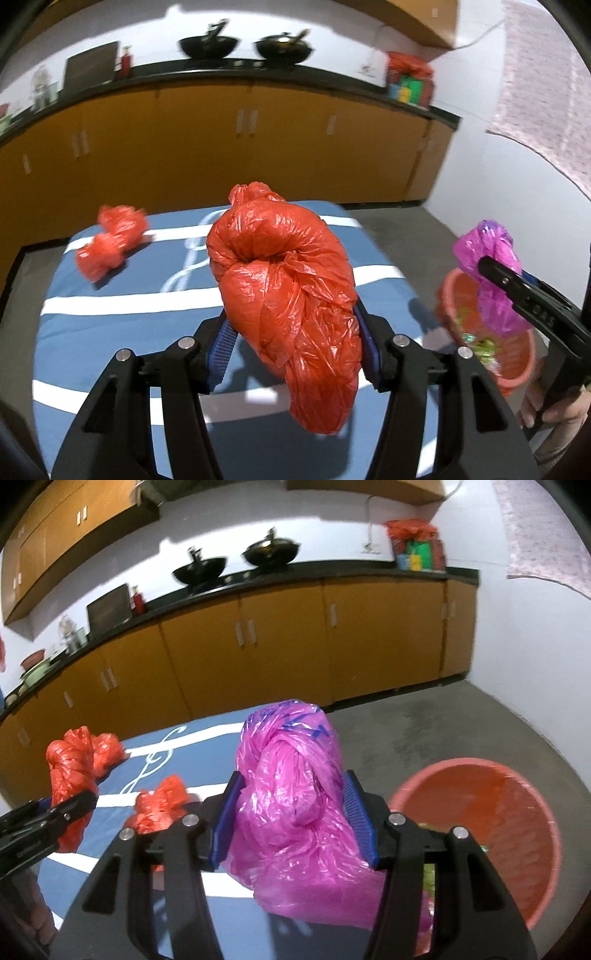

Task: Collect trash
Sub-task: 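Carry the red bag with the left tool to the basket while the right tool carries the pink bag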

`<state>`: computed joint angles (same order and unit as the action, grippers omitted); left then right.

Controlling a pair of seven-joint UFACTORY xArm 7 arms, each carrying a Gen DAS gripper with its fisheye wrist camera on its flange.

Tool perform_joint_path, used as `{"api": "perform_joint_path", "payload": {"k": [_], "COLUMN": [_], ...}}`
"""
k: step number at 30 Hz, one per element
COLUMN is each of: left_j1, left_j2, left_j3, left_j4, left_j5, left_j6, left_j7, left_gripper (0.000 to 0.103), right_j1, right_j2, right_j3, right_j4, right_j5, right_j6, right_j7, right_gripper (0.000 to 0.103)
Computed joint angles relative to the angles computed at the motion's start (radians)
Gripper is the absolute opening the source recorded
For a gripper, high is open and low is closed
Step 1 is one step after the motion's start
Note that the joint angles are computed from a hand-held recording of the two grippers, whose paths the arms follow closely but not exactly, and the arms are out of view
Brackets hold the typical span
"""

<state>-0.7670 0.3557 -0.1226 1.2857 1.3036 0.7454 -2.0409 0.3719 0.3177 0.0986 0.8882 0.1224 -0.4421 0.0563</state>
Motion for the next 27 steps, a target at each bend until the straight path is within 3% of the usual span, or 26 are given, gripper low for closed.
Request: {"api": "perform_joint_path", "payload": {"k": [11, 20, 27], "left_j1": [-0.092, -0.123, -0.15], "left_j2": [0.256, 0.515, 0.731], "left_j3": [0.042, 0.057, 0.052], "left_j4": [0.368, 0.741, 1.066], "left_j5": [-0.051, -0.247, -0.429], "left_j6": [-0.107, -0.157, -0.104], "left_j7": [0.221, 0.539, 0.795], "left_gripper": [0.057, 0.057, 0.057], "right_j1": [-0.195, -0.354, -0.399], "right_j2": [-0.12, -0.125, -0.09], "right_j3": [-0.031, -0.048, -0.052], "right_j4": [-0.173, -0.215, -0.194], "right_j5": [-0.087, -0.247, -0.298], "right_j6": [-0.066, -0.092, -0.094], "right_j7": [0.092, 0.216, 0.257], "right_gripper": [0.054, 0.053, 0.053]}}
